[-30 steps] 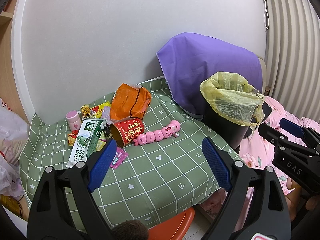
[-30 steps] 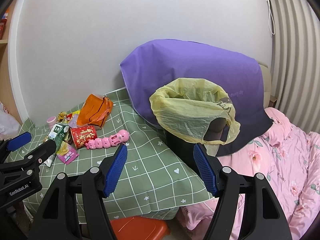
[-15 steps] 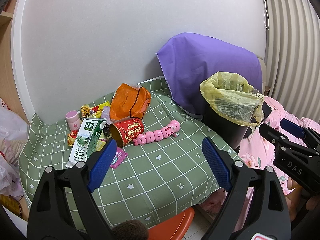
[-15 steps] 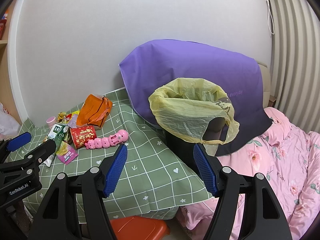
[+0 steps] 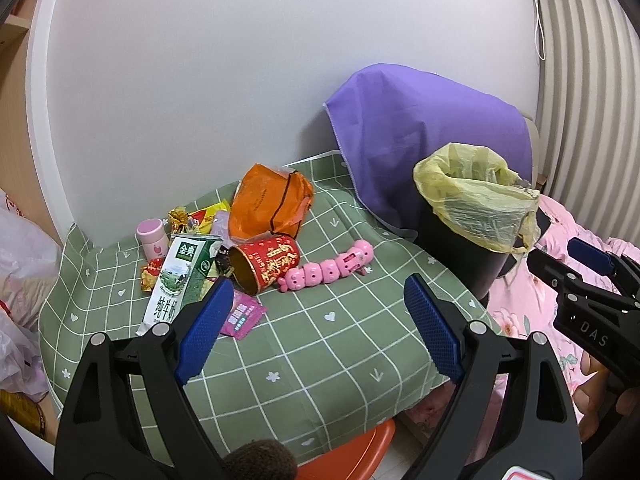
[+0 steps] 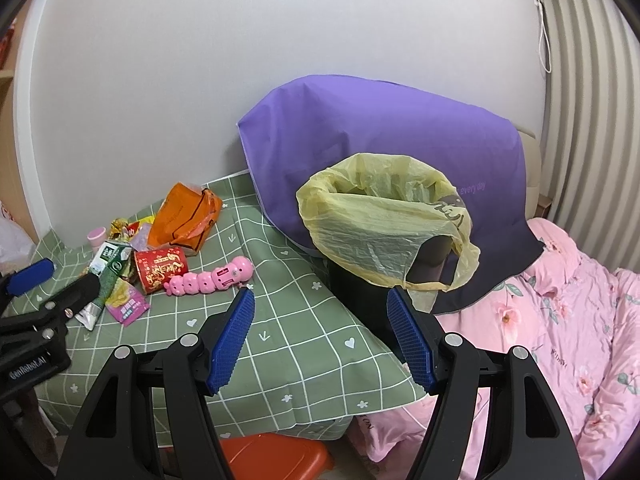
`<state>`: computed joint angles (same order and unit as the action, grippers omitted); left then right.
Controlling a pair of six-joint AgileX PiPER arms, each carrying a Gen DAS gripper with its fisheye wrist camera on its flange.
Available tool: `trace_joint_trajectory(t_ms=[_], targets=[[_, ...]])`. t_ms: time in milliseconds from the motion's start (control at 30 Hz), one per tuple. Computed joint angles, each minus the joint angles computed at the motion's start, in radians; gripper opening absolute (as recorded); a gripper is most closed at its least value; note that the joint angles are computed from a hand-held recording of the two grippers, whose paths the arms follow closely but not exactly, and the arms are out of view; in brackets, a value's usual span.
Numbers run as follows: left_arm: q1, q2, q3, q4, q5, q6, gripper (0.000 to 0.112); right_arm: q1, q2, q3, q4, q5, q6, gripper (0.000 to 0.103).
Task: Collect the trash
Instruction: 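Grasp the milk carton with the left tool while the right tool grasps the red cup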
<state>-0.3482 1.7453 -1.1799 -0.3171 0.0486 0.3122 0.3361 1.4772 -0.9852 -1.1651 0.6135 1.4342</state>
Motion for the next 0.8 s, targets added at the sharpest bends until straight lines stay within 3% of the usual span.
trace_joint_trajectory(t_ms=[100,267,400,600,700,800], targets=[[0.024,0.023,-0.018,-0.199,-0.012,0.212,0.083,-0.025,0.060,-0.042,0.006,-0.027,-0.024,0.065],[0.098,0.101,-0.091,-0.285,-0.001,0.310,0.083,-0.051,0.177,-0.134,0.053,-0.078,-0.103,0.065],[0.162,0.172,-0.161,-0.163,0.033,0.203,0.083,-0.073,0.273,-0.227,0.125,-0.132,-0.195,0.065],[0.249,0.290,-0.313,-0.202,0.127,0.227,0.083,-0.101,0.429,-0.423,0.308,-0.179,-0.417,0.065],[0.278,0.366,-0.418,-0.213,0.170,0.249,0.083,-0.113,0.531,-0.585,0.473,-0.150,-0.594,0.065],[0.295,0.463,-0.560,-0.134,0.223,0.188,0.084,-0.120,0.617,-0.734,0.590,-0.101,-0.704,0.065]])
